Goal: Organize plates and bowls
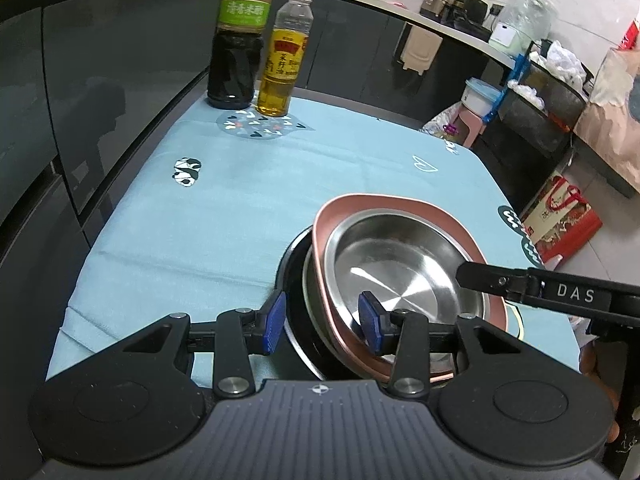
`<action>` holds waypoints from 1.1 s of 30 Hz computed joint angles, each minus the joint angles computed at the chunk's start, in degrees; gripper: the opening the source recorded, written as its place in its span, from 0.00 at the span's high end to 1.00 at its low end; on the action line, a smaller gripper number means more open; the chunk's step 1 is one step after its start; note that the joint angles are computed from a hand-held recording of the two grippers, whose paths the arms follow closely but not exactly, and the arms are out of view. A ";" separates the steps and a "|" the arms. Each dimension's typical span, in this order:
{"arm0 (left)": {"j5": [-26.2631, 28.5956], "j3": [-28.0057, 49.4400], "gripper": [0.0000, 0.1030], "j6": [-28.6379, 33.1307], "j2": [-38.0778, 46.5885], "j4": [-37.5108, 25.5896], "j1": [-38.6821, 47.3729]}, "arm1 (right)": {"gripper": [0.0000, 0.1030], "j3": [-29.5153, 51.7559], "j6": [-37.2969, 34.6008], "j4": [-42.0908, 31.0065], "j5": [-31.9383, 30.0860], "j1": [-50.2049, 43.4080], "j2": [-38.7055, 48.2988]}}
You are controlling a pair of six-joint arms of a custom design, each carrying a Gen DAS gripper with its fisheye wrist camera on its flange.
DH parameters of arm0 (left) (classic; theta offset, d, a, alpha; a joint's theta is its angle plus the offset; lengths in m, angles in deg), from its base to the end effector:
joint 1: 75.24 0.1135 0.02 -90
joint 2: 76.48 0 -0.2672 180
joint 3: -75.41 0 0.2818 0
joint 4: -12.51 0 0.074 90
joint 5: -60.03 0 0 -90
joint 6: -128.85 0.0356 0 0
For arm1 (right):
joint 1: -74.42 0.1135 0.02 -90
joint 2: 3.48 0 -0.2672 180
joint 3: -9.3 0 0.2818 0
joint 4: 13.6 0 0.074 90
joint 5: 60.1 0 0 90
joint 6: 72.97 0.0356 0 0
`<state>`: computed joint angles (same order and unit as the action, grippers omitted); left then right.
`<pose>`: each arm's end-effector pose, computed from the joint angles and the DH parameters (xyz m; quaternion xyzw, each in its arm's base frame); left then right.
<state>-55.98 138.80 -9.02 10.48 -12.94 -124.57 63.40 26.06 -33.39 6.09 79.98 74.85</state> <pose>0.2293 -0.2429 0.1876 -0.0671 0.9136 -0.1164 0.3837 0.2968 0.0433 0.1855 -0.0533 0.9028 0.2369 0.3550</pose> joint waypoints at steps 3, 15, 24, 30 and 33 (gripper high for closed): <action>0.36 -1.07 0.62 -0.11 -0.57 1.26 0.22 | 0.62 0.42 0.15 -0.37 -0.38 -0.32 0.63; 4.64 -3.17 0.59 -0.97 -0.76 4.93 2.36 | 0.61 1.62 0.69 -1.68 -1.76 -1.14 2.95; 5.68 -3.81 0.54 -1.31 0.34 6.94 3.21 | 0.60 3.03 0.66 -2.73 -2.33 -0.94 5.76; 8.48 -4.76 0.46 -2.59 1.18 9.11 4.28 | 0.56 3.11 1.38 -1.63 -3.86 -1.27 7.03; 9.35 -4.77 0.43 -3.16 1.90 9.85 4.57 | 0.55 3.04 1.64 -1.27 -4.50 -1.40 7.30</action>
